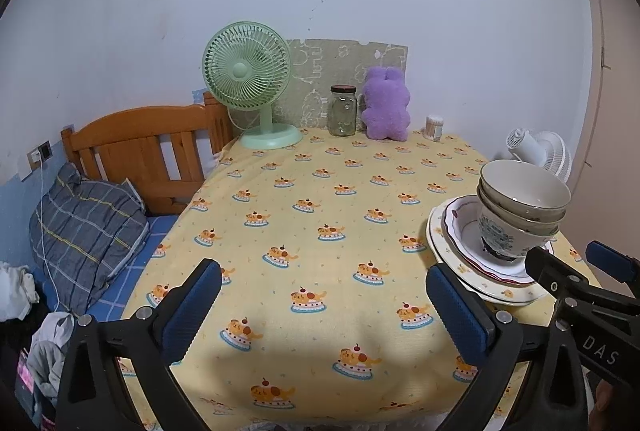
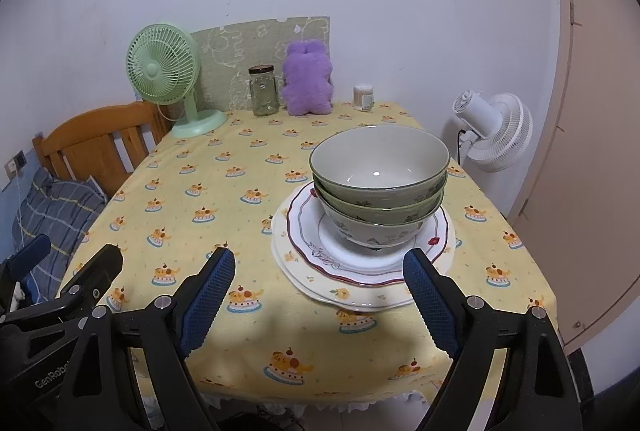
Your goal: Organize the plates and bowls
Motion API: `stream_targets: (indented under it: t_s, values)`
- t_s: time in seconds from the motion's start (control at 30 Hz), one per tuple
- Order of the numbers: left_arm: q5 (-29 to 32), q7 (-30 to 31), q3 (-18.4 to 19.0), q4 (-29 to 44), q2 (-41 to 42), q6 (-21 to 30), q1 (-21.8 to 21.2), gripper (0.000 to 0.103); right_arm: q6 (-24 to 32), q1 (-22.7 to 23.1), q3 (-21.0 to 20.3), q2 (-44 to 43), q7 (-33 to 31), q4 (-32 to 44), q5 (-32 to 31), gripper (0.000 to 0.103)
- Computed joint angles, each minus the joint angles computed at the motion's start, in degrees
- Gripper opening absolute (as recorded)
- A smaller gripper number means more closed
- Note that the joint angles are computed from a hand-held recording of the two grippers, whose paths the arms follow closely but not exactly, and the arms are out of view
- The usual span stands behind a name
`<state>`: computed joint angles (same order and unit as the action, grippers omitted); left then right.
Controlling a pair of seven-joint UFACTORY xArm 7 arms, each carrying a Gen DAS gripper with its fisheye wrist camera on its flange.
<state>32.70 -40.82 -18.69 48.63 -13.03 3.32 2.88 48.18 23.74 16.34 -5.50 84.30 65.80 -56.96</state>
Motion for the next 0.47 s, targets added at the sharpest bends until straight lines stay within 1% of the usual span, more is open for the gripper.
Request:
stream_targets:
  t_s: [0.13, 0.2, 0.47]
  values:
    - [-2.0, 1.8, 1.4, -0.6, -0.5, 0.2, -1.6, 0.103, 0.6, 0.2, 0.2, 0.0, 0.1, 0.1, 0.2, 0.088]
    - [-2.0, 1.8, 1.0, -0.6, -0.5, 0.1, -1.2, 0.103, 1.0, 0.3, 0.2, 0.1, 0.0, 0.3, 0.3, 0.088]
    - [-4.4, 3.3, 1.3, -1.0, -0.7, 0.0, -1.9, 0.103, 1.8, 0.7, 0.4, 0.0, -0.3, 0.4, 0.3, 0.088]
